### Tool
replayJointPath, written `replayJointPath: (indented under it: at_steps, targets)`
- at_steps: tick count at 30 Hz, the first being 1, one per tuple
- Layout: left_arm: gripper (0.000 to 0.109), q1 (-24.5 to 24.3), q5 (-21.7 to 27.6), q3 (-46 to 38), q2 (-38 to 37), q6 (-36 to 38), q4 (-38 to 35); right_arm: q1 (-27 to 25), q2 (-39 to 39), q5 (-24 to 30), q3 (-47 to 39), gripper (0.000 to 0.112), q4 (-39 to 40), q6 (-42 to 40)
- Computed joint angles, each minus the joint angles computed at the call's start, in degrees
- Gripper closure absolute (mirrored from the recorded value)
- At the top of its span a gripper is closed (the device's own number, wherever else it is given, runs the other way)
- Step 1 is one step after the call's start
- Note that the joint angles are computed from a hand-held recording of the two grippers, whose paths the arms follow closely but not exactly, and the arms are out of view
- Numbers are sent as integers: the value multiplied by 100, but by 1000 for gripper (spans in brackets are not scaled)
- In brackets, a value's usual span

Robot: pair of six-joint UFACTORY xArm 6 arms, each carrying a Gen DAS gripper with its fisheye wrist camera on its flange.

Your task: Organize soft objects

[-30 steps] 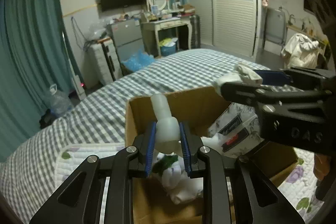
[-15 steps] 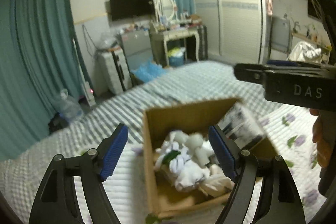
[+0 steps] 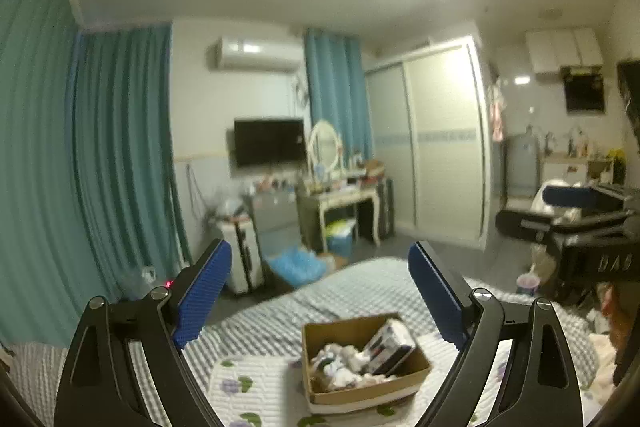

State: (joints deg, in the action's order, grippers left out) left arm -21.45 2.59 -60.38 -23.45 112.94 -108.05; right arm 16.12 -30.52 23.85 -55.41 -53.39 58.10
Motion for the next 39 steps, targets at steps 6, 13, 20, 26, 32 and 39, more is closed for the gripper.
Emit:
replayJointPath:
  at_steps: [6, 13, 20, 26, 32, 39]
  targets:
    - [17, 396, 350, 698, -682, 775, -925, 639, -980, 319, 909, 9, -1314, 1213]
    - [17, 839, 891, 1282, -403, 781, -1188, 495, -1035, -117, 1705, 9, -2991, 3370]
    - [17, 782, 624, 949, 673, 2674, -2838, 235, 1, -392, 1747, 9, -4795, 5569]
    - [17, 715, 472, 898, 915, 3275, -3297, 122, 714, -444, 1618, 9, -5264, 6160]
    - [17, 712, 577, 1012, 883, 2964, -3064, 92, 814, -471, 1643, 9, -5246, 6248]
    - [17, 747, 703, 1150, 816, 2722, -2787, 245, 728, -298, 1674, 9, -4961, 6038]
